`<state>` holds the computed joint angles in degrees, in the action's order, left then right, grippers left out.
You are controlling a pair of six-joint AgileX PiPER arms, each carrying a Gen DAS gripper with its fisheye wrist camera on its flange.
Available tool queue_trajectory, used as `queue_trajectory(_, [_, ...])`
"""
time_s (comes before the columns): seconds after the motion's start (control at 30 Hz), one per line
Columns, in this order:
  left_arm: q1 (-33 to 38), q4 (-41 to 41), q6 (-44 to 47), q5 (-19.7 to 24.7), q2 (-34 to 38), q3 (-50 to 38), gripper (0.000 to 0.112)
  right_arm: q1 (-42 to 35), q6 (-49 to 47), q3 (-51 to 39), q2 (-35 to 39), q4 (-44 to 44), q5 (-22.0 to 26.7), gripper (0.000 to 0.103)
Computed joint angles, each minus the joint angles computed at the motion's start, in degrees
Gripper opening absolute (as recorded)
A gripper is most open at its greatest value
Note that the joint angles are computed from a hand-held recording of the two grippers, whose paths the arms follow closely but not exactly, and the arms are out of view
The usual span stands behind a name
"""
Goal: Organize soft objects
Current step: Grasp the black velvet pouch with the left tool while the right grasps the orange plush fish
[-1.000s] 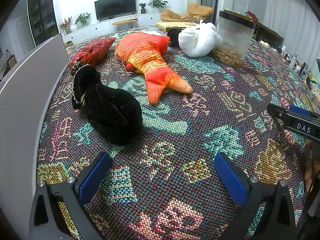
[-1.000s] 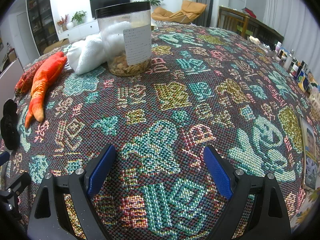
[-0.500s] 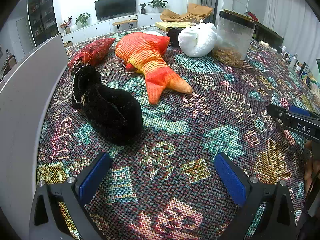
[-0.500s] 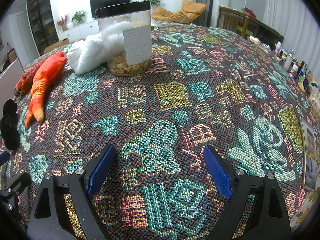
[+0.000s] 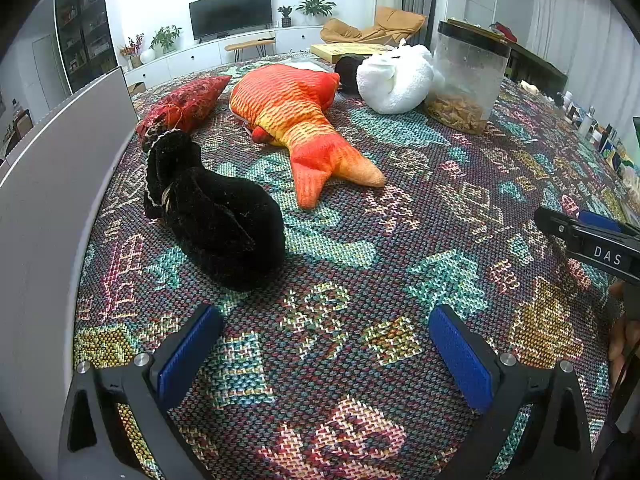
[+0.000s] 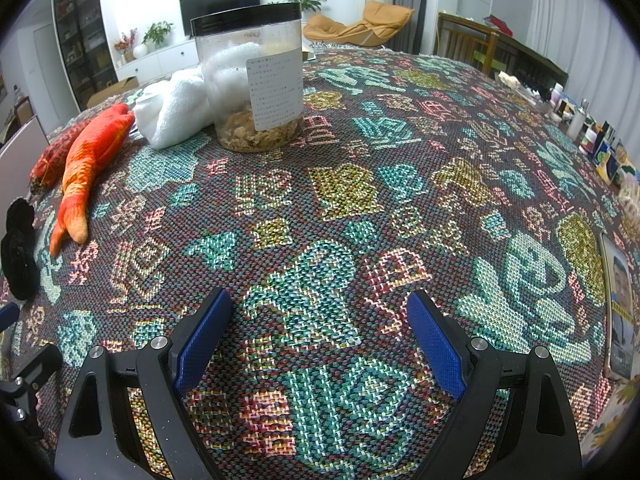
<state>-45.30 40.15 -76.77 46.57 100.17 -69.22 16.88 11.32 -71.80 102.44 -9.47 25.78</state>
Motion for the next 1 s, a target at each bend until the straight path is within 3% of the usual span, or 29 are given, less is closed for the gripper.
queue_trajectory(0.13, [-0.9, -2.2, 1.5, 1.5, -1.1, 0.1, 0.103, 0.0, -0.1, -0.2, 0.1, 0.1, 0.1, 0.091])
queue_trajectory(0.43, [-3.5, 0.1, -6.0, 2.6, -8.0, 7.9, 0.103, 0.1, 0.4, 0.2, -0.2, -0.4, 0.1, 0.091])
queue_trajectory(0.6, [4.3, -0.1, -11.3, -4.8, -10.9, 7.2, 0.103, 0.3, 1.0, 0.2, -0.1, -1.1, 0.0, 0.091])
queue_trajectory(0.67, [8.8, -0.8, -12.6, -7.5, -9.4, 5.4, 0.103, 0.3, 0.9, 0.2, -0.1, -0.9, 0.0, 0.091])
queue_trajectory(0.73, [13.3, -6.2, -8.2, -7.4, -5.5, 1.6, 0.102, 0.2, 0.9, 0.3, -0.1, -0.9, 0.0, 0.091])
queue_trajectory(0.77, [14.6, -7.9, -6.4, -7.1, -4.1, 0.4, 0.098, 0.2, 0.8, 0.3, -0.2, -0.8, -0.1, 0.091])
queue_trajectory(0.8, [15.2, -8.2, -5.5, -7.3, -3.3, -0.1, 0.077, 0.2, 0.8, 0.3, -0.1, -0.8, 0.0, 0.091])
queue_trajectory(0.83, [15.5, -8.0, -4.1, -7.2, -2.6, -0.5, 0.047, 0.2, 0.8, 0.3, -0.2, -0.8, -0.1, 0.091])
queue_trajectory(0.87, [15.1, -7.5, -2.2, -5.2, -1.8, -1.5, 0.043, 0.2, 0.8, 0.3, -0.1, -0.8, 0.0, 0.091])
queue_trajectory(1.0, [13.5, -5.6, -1.8, -7.0, -6.0, 3.1, 0.036, 0.2, 0.0, -0.2, 0.1, 0.1, 0.5, 0.092])
